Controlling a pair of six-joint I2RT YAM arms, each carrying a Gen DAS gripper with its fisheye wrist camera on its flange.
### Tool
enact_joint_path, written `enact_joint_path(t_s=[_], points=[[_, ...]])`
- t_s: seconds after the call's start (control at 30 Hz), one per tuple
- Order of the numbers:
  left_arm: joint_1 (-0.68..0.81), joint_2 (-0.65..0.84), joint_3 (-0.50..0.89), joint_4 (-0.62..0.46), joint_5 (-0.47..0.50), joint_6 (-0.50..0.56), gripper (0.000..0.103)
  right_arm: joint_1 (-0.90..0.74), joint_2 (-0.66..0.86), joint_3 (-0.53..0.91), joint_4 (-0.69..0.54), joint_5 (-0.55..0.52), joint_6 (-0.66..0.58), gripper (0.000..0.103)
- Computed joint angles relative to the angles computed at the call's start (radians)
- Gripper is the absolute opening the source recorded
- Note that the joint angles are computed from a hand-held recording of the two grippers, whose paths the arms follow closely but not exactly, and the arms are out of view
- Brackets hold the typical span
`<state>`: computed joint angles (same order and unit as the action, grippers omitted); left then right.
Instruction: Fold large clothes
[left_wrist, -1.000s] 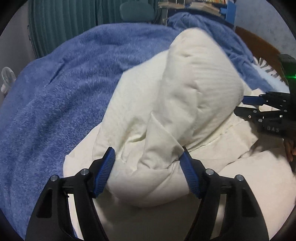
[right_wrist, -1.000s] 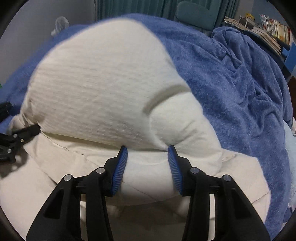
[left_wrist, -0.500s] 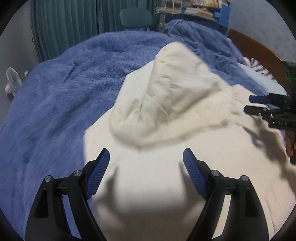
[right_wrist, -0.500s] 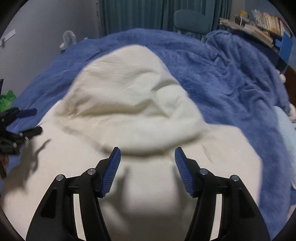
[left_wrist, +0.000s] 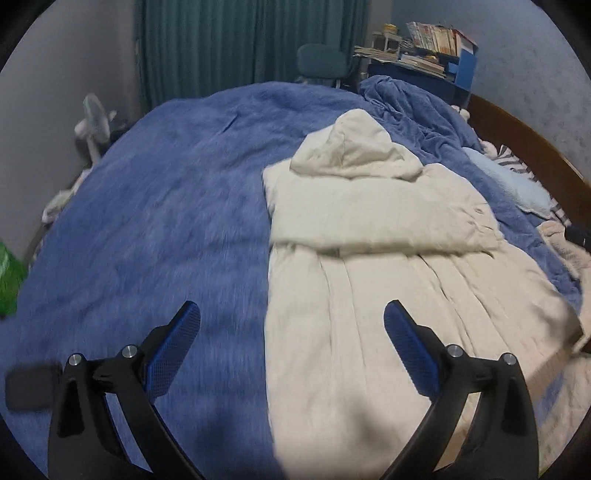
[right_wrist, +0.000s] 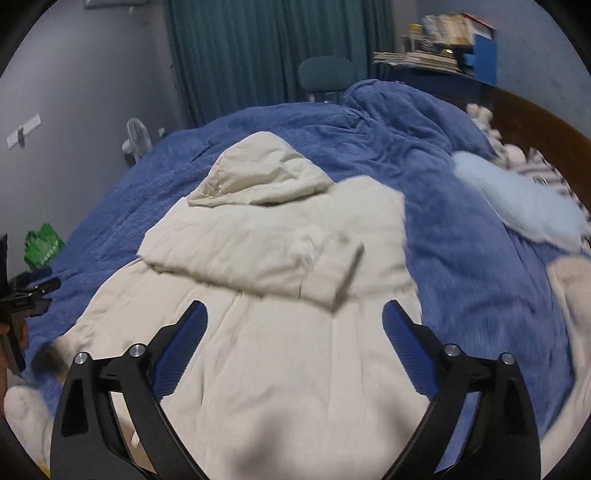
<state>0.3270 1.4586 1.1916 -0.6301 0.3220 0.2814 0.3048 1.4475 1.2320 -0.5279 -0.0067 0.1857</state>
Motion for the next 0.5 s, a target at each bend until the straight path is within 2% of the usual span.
enact_joint_path(t_s=[0.13,0.17,0.23,0.37,0.43,0.47,0.5], points=[[0.079,-0.205,-0.113,-0.035,0.069,-0.001,0.095,0.061,-0.196,-0.182,0.101,0.194,0.026,0.096],[0.09,-0.25,-0.125,-0.052,0.085,0.005,0.095,0.088,-0.237,-0.21,0.126,0.275,0.02,0.096],[0.071,-0.301,-0.132,-0.078,0.057,-0.018,0.095,0.115,-0.281,-0.225,0.128,0.353,0.017,0.096],[0.024,-0.316,-0.135,-0.123,0.104,-0.015,0.095,0.151,-0.328,-0.252,0.153,0.492,0.005,0.097],[-0.014,-0.289,-0.143,-0.146,0.083,-0.009,0.095,0.129,-0.336,-0.25,0.112,0.454,0.006,0.097],[-0.035,-0.282,-0.152,-0.15,0.052,-0.003,0.095,0.085,-0.341,-0.245,0.069,0.346,0.012,0.097],[-0.061,-0.269,-0.171,-0.142,-0.02,0.008,0.095,0.031,-0.348,-0.248,0.035,0.224,0.012,0.097]])
